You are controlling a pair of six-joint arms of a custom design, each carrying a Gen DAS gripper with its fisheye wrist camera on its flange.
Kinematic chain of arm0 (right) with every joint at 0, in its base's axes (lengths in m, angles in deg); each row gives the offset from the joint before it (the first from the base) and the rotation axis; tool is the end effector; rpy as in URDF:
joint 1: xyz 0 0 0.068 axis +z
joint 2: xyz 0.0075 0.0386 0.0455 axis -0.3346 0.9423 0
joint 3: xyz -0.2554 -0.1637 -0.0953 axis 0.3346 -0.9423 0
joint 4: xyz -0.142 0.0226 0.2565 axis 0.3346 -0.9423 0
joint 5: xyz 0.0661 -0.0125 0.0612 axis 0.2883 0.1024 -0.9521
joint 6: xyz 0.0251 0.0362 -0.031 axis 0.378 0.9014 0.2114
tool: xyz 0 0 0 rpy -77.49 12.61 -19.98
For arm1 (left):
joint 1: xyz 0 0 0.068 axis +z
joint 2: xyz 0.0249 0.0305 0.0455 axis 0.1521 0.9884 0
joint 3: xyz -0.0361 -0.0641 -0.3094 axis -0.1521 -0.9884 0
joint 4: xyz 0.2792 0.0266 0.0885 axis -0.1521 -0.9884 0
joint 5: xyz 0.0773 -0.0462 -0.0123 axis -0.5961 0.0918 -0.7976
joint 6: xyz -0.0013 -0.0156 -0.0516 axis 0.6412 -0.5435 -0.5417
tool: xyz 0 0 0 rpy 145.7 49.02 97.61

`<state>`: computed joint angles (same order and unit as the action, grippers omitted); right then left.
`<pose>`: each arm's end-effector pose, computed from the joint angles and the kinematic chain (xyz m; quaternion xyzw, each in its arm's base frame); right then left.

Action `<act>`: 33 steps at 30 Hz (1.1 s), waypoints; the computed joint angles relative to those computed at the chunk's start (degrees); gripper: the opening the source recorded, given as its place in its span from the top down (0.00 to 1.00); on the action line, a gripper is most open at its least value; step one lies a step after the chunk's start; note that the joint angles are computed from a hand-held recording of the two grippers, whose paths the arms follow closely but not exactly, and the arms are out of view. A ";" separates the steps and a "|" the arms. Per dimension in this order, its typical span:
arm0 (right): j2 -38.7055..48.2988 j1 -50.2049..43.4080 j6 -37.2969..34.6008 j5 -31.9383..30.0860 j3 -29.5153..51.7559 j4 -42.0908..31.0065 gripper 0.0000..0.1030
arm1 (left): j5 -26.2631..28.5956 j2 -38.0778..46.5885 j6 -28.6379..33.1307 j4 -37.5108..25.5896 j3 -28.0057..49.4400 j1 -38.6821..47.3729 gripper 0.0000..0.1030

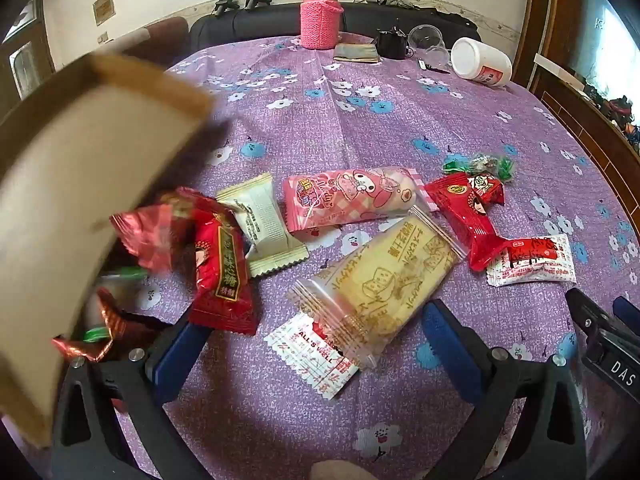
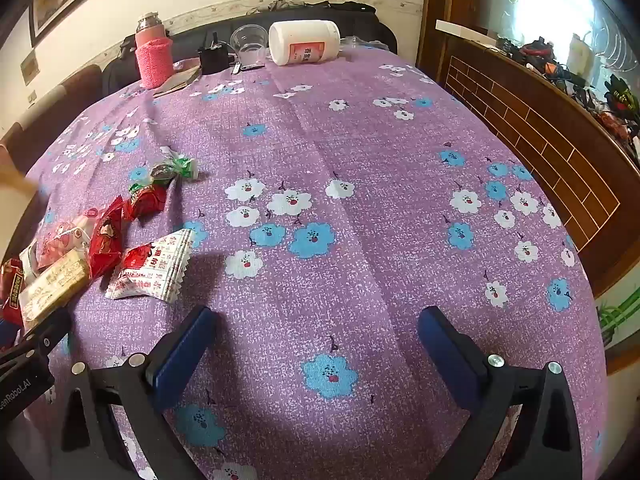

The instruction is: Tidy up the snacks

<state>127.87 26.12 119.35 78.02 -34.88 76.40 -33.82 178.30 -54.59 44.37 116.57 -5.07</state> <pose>0.2656 0.2451 0.1007 0.1303 0.9375 -0.0326 0.3211 0.2992 -0.0687 0.1371 0.0101 0.9503 -0.0003 0.3113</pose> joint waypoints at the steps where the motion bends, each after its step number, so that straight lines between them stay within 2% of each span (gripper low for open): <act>1: 0.00 0.00 0.00 0.00 0.00 0.00 0.01 | -0.12 0.01 0.09 -0.03 0.03 -0.12 0.00; 20: -0.01 0.00 -0.03 0.05 -0.03 0.02 0.01 | -1.43 0.18 1.37 0.38 0.09 -1.70 0.00; 33: -0.01 0.00 -0.03 0.04 -0.03 0.03 0.01 | 2.45 0.96 3.24 0.21 0.98 -1.53 0.00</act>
